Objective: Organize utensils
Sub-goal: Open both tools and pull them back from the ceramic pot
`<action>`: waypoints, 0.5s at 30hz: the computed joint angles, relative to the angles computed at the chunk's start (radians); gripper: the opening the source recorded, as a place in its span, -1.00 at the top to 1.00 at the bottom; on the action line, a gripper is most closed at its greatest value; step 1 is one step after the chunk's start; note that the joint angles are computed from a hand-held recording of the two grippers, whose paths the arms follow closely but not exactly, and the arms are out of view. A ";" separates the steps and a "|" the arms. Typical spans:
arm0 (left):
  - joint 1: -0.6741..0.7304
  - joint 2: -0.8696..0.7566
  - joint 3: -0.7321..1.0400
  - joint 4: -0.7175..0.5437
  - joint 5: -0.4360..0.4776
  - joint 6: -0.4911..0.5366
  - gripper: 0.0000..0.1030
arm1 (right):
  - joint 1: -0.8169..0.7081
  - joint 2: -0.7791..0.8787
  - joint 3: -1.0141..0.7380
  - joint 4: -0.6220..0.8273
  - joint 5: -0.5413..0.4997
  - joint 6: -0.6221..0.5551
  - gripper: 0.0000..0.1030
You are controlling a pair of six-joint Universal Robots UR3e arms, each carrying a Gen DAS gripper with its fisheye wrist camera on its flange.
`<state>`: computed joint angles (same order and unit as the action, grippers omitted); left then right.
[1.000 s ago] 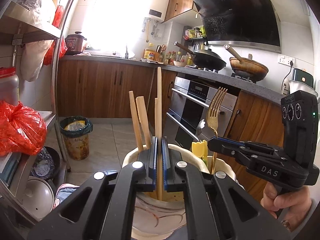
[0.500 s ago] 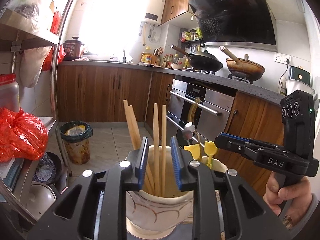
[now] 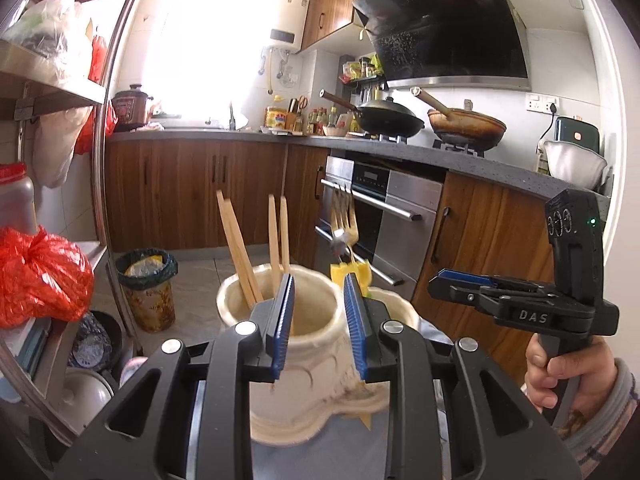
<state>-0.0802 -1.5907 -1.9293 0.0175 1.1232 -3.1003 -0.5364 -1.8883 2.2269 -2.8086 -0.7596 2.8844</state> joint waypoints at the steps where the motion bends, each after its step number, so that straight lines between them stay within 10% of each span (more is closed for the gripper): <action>1: -0.006 0.009 -0.012 -0.006 0.005 0.003 0.50 | -0.004 -0.018 0.012 0.027 -0.007 -0.013 0.29; 15: -0.112 0.126 -0.249 0.048 0.058 0.033 0.38 | -0.212 -0.387 0.222 0.507 0.049 -0.284 0.18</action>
<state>-0.1920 -1.4643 -2.1781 0.0656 1.1810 -3.0670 -0.7489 -2.2752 2.4491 -2.3020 -0.7110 2.6008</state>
